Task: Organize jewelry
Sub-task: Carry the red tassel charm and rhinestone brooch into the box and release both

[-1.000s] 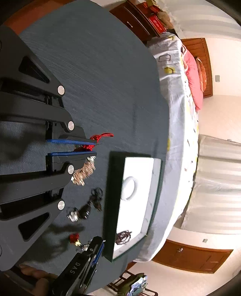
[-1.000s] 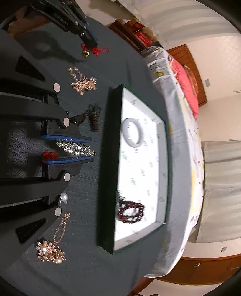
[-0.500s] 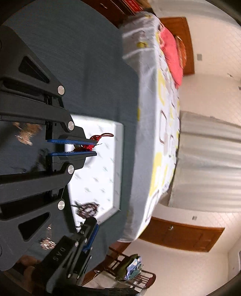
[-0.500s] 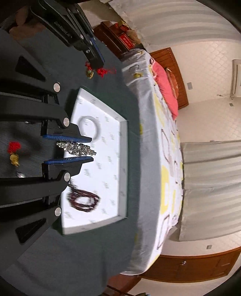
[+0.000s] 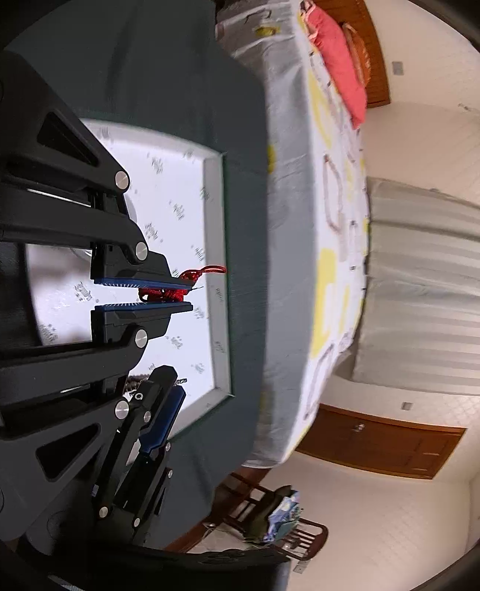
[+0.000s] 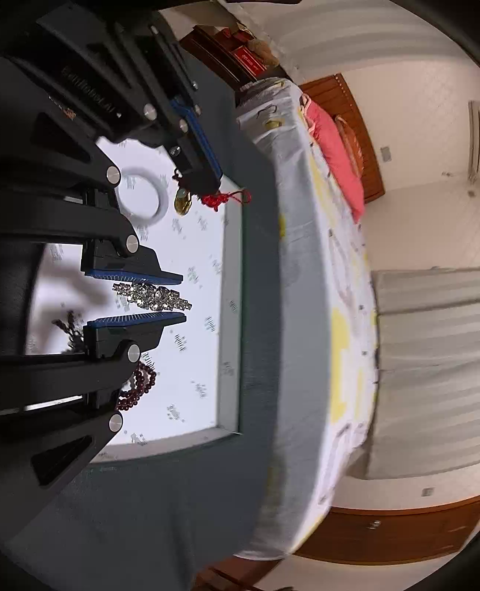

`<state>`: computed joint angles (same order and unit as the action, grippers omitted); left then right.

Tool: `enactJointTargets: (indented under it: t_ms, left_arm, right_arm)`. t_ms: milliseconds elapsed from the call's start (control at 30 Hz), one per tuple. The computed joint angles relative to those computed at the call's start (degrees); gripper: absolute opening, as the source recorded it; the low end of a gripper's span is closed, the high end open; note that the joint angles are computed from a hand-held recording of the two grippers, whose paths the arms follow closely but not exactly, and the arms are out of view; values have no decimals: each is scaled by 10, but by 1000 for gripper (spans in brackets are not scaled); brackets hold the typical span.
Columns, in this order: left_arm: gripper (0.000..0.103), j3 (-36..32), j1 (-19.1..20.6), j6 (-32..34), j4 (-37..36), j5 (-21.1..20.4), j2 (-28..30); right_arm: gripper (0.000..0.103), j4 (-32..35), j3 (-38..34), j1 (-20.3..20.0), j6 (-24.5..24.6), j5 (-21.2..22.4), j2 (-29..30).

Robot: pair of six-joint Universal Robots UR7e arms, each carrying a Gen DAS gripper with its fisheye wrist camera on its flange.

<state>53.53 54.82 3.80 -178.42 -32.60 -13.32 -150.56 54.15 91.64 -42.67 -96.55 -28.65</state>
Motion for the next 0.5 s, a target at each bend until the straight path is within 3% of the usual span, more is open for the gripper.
enactJointTargets:
  t_ms: [300, 500]
  left_arm:
    - [7, -51, 37, -106, 163, -45, 14]
    - [7, -54, 42, -107, 179, -56, 16]
  right_arm:
    - [16, 86, -82, -5, 15, -43, 50]
    - [16, 114, -101, -7, 20, -56, 61]
